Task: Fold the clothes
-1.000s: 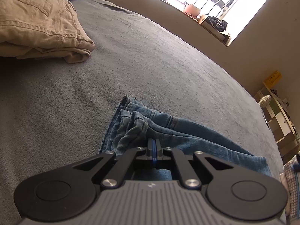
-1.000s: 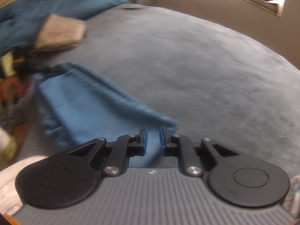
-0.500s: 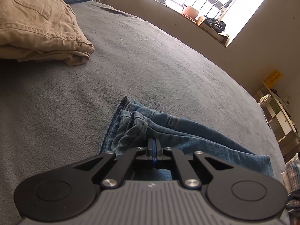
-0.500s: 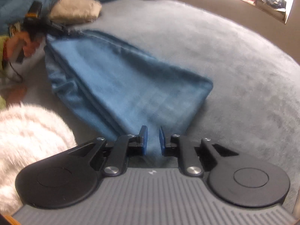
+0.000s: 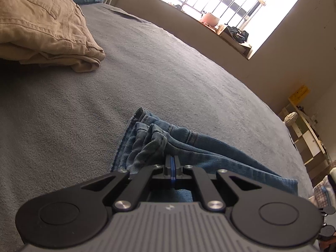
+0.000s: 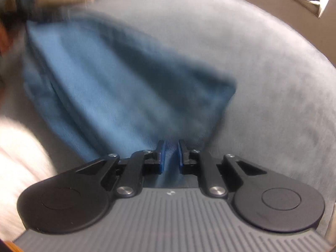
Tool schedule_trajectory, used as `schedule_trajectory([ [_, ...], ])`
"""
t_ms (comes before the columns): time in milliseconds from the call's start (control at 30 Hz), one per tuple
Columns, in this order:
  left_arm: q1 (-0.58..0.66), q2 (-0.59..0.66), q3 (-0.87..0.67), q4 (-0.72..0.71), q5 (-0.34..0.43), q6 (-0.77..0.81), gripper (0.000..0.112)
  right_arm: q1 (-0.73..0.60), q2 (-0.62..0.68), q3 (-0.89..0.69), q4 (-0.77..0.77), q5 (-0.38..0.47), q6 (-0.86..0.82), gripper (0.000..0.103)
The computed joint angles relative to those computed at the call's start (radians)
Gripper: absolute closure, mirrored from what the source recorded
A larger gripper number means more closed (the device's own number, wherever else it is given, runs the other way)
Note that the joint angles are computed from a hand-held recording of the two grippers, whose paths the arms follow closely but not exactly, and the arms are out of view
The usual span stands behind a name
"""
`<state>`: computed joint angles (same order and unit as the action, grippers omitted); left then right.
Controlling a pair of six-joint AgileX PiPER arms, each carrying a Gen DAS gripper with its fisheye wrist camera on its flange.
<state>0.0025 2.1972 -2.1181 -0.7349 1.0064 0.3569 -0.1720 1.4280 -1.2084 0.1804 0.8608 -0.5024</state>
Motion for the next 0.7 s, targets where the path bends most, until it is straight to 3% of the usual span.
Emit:
schedule_trajectory([
  [167,0.006,-0.008,0.028,-0.029,-0.016,0.020,0.109,0.029,0.034,-0.133,-0.071,0.071,0.133,0.093],
  [300,0.009,-0.008,0.036,-0.045,-0.022,0.019,0.109,0.020,0.095,-0.204,-0.046,0.011,0.157,0.093],
  [467,0.017,-0.002,0.040,-0.069,-0.022,0.038,0.109,-0.025,0.177,-0.151,-0.007,-0.094,0.165,0.094],
  [600,0.020,-0.002,0.045,-0.078,-0.023,0.045,0.109,0.006,0.191,-0.253,-0.100,-0.005,0.262,0.094],
  [700,0.021,0.001,0.041,-0.078,-0.020,0.044,0.109,0.023,0.192,-0.265,-0.119,-0.048,0.298,0.093],
])
